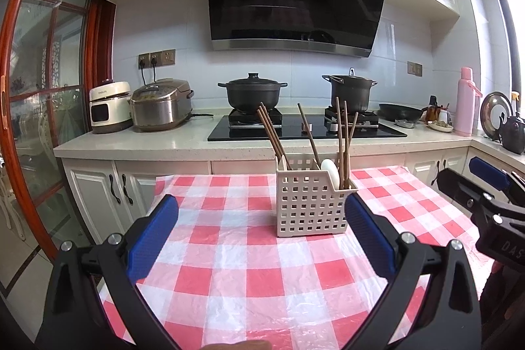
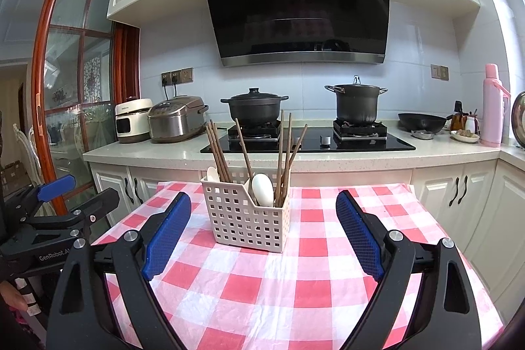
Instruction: Organize utensils
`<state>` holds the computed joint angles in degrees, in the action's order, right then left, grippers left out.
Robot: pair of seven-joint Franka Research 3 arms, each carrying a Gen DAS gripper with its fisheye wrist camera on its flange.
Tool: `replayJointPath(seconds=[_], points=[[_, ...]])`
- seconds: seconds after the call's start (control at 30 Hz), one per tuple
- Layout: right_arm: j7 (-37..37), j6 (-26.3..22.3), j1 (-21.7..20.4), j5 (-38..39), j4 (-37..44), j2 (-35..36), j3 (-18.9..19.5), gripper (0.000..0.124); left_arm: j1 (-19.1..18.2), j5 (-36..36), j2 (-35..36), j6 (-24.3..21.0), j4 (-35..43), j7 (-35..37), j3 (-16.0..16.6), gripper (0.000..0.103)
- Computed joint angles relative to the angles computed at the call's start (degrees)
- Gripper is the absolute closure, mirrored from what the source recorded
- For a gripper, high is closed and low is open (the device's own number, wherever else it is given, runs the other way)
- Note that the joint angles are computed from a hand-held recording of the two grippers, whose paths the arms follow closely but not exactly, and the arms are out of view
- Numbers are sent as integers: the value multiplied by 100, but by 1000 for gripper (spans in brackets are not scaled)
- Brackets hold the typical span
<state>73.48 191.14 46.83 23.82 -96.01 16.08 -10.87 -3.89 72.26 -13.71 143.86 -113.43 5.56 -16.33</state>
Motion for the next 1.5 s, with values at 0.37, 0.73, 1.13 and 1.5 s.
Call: replayJointPath(seconds=[0.37,0.73,1.13,1.5], points=[[43,-27,177,10,22,20,-183,39,7,-105,5,163,-14,44,45,5],[51,-19,133,-15,7,8,-141,39,56,-211,28,283,-11,68,56,5],[47,-6,63,-28,2,0,-57,39,66,-211,39,339,-19,74,68,5],[-4,6,-1,-7,-33,-42,31,39,90,-287,-6,355,-62,180,60,5]])
